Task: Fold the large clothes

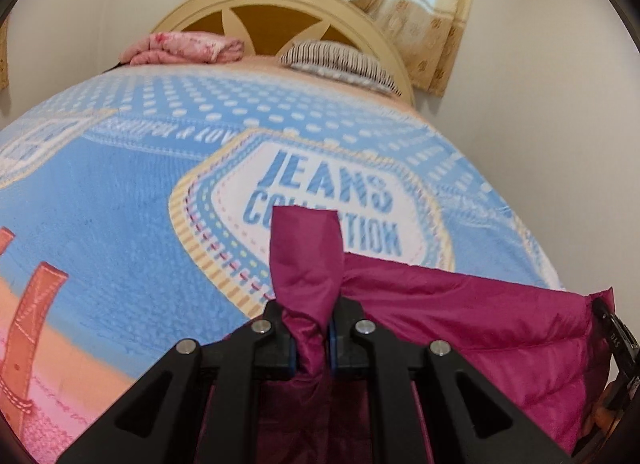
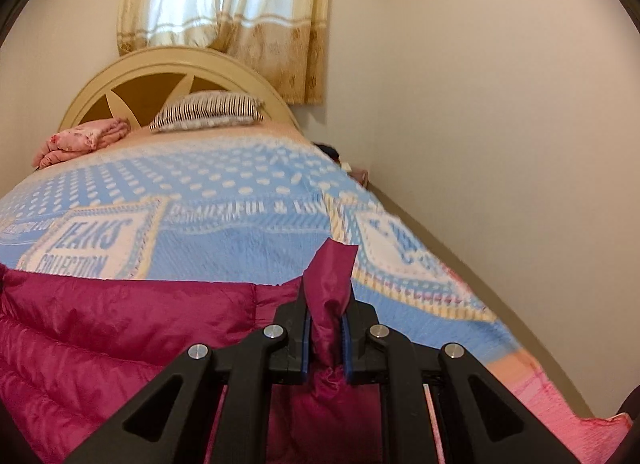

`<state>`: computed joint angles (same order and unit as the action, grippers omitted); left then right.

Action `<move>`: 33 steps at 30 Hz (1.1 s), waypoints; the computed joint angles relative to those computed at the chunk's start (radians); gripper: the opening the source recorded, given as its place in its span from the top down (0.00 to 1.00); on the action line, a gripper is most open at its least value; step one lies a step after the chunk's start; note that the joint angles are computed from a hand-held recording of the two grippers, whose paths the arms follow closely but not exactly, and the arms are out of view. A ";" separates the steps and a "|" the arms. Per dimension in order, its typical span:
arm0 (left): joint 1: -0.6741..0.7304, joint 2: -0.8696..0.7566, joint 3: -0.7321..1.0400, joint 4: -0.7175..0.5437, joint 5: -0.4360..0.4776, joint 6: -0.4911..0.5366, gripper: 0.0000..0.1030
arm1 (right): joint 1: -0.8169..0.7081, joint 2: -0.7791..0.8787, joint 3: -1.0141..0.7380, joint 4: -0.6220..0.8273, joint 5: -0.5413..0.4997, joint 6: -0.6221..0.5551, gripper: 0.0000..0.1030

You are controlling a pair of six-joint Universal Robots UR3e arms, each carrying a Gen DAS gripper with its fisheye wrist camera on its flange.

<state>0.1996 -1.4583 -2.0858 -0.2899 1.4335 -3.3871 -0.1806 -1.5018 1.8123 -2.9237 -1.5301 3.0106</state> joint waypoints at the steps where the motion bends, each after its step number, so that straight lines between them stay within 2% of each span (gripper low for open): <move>1: -0.004 -0.020 0.007 -0.005 0.003 0.000 0.89 | -0.010 0.011 0.003 0.002 0.010 0.006 0.90; 8: -0.023 -0.097 0.057 -0.068 0.013 -0.019 0.89 | -0.031 0.086 -0.056 0.120 0.043 0.026 0.90; 13: -0.027 -0.127 0.077 -0.096 0.008 -0.022 0.87 | -0.026 0.167 -0.169 0.276 0.048 0.022 0.89; 17: -0.056 -0.152 0.112 -0.124 0.051 -0.017 0.86 | -0.010 0.209 -0.233 0.359 0.023 0.011 0.90; 22: -0.104 -0.190 0.160 -0.150 0.136 -0.012 0.84 | 0.043 0.242 -0.268 0.361 -0.077 -0.008 0.90; 26: -0.140 -0.218 0.194 -0.166 0.202 -0.010 0.84 | 0.016 0.224 -0.260 0.373 -0.036 -0.001 0.89; 29: -0.139 -0.221 0.195 -0.166 0.206 -0.007 0.84 | -0.017 0.176 -0.232 0.369 0.011 0.018 0.88; 32: -0.155 -0.233 0.210 -0.172 0.233 -0.003 0.84 | -0.072 -0.016 -0.022 0.123 0.050 0.075 0.87; 33: -0.162 -0.238 0.216 -0.176 0.245 -0.003 0.84 | -0.068 -0.064 0.013 0.090 0.030 0.083 0.85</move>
<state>0.0373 -1.6960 -1.8695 -0.4661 1.6784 -3.3897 -0.2483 -1.5655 1.8257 -2.8334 -1.5003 3.0936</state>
